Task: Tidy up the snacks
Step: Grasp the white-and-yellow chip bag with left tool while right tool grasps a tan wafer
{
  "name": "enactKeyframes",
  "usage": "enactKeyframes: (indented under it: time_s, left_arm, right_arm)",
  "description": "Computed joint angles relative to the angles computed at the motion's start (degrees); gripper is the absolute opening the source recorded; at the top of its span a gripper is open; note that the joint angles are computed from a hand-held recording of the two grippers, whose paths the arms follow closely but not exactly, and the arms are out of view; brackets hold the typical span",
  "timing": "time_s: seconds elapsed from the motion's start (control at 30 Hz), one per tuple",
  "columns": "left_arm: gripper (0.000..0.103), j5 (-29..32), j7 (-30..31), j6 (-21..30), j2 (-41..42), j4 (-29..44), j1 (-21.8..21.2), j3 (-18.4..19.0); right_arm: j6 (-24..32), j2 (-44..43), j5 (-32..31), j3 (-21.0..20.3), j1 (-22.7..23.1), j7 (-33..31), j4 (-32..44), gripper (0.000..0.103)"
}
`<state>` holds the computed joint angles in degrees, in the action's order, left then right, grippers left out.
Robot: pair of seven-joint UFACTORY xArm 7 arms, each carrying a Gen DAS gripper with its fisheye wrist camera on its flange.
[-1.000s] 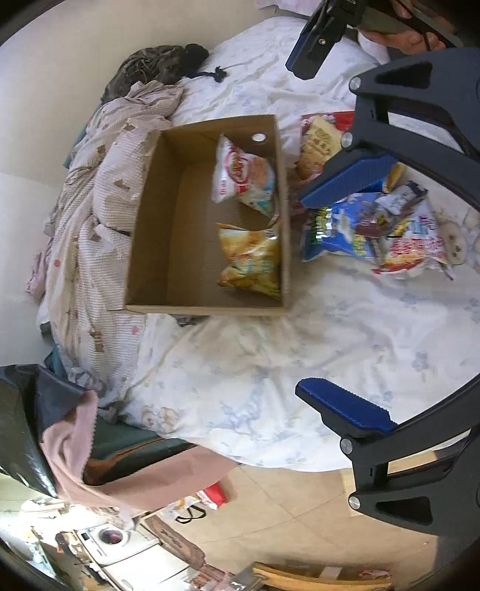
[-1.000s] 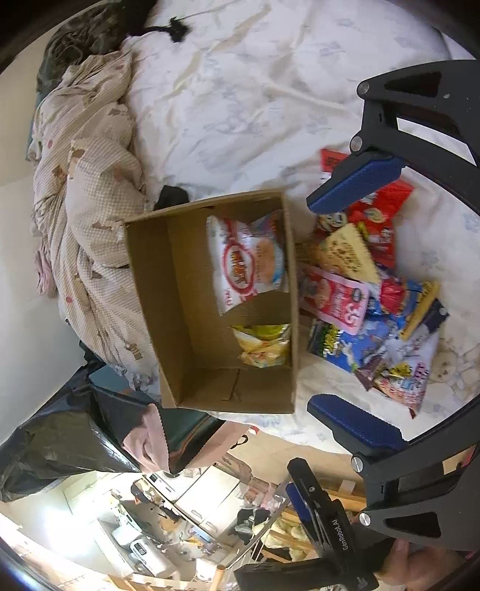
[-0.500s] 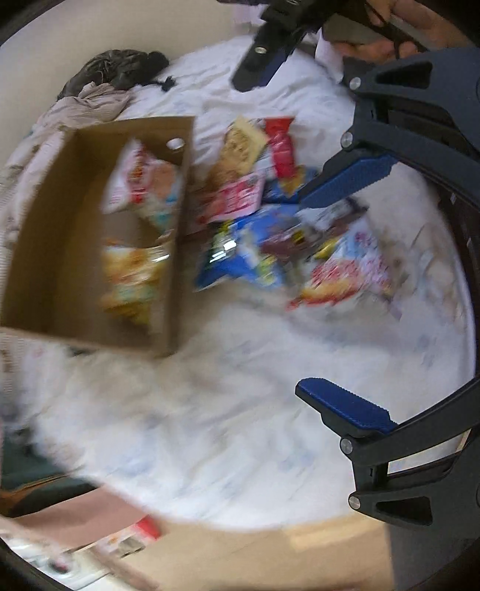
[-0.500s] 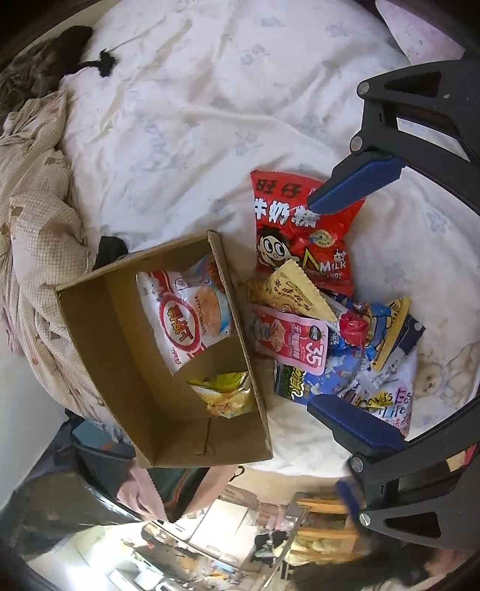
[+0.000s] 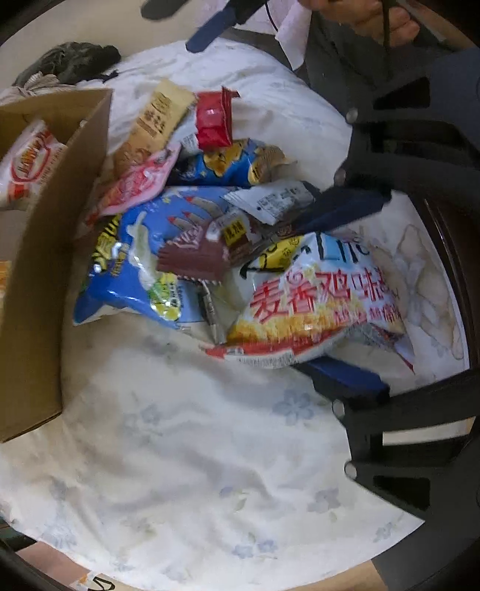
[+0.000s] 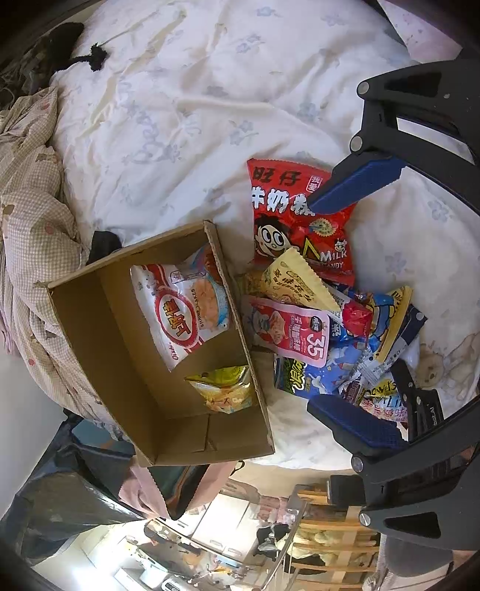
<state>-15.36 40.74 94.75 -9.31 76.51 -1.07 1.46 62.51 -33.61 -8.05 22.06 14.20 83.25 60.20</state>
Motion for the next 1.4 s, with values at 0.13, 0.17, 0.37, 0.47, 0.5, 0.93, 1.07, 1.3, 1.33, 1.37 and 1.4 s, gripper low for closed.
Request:
enactKeyframes:
  time_s: [0.13,0.17,0.37,0.47,0.5,0.93,1.07,1.3,1.33,1.37,1.4]
  left_arm:
    - [0.046,-1.3,2.1,3.2,-0.4,2.8,0.8,1.2]
    - [0.045,-2.1,2.8,5.0,-0.1,4.0,1.1,1.7]
    - [0.043,-7.1,7.1,11.3,1.5,11.3,2.7,3.5]
    - [0.043,-12.3,7.7,13.2,3.5,16.8,4.4,4.5]
    - [0.043,-13.4,7.6,12.2,3.8,17.7,4.9,4.5]
    - [0.043,-16.0,-3.5,1.2,3.6,14.8,6.4,3.1]
    - [0.043,-14.5,-2.6,0.6,2.9,13.7,6.1,3.4]
    - [0.043,-12.3,-3.8,-2.0,2.8,12.7,5.7,3.3]
    - [0.043,-12.4,-3.8,-2.0,2.9,12.8,5.6,3.3]
    - [0.043,-12.4,-3.8,-2.2,2.8,12.8,5.6,3.3]
    - [0.043,-12.3,-3.7,-2.3,2.8,12.7,5.6,3.3]
  right_arm:
    - [0.5,-1.6,0.2,-0.2,-0.1,0.7,-1.0,0.100]
    - [0.5,-2.1,0.5,-0.3,-0.1,1.0,-1.5,0.100]
    - [-3.4,-5.6,3.8,-1.7,-0.1,3.1,-6.1,0.100]
    - [-3.9,-6.5,4.6,-1.6,-0.6,3.8,-7.0,0.100]
    - [-3.7,-6.7,4.6,-1.5,-0.8,4.0,-7.0,0.100]
    - [-11.9,-4.4,12.0,-6.5,0.4,2.4,-12.5,0.054]
    - [-12.5,0.0,11.5,-6.7,0.5,-0.2,-10.6,0.030]
    - [-11.8,-2.3,7.1,-4.4,-1.1,2.2,-10.4,0.004]
    - [-12.3,-3.2,6.7,-4.1,-1.1,2.6,-10.6,0.002]
    - [-12.0,-4.1,6.4,-3.5,-1.2,3.2,-10.4,0.002]
    - [-11.8,-4.8,6.3,-3.4,-1.0,3.2,-10.5,0.002]
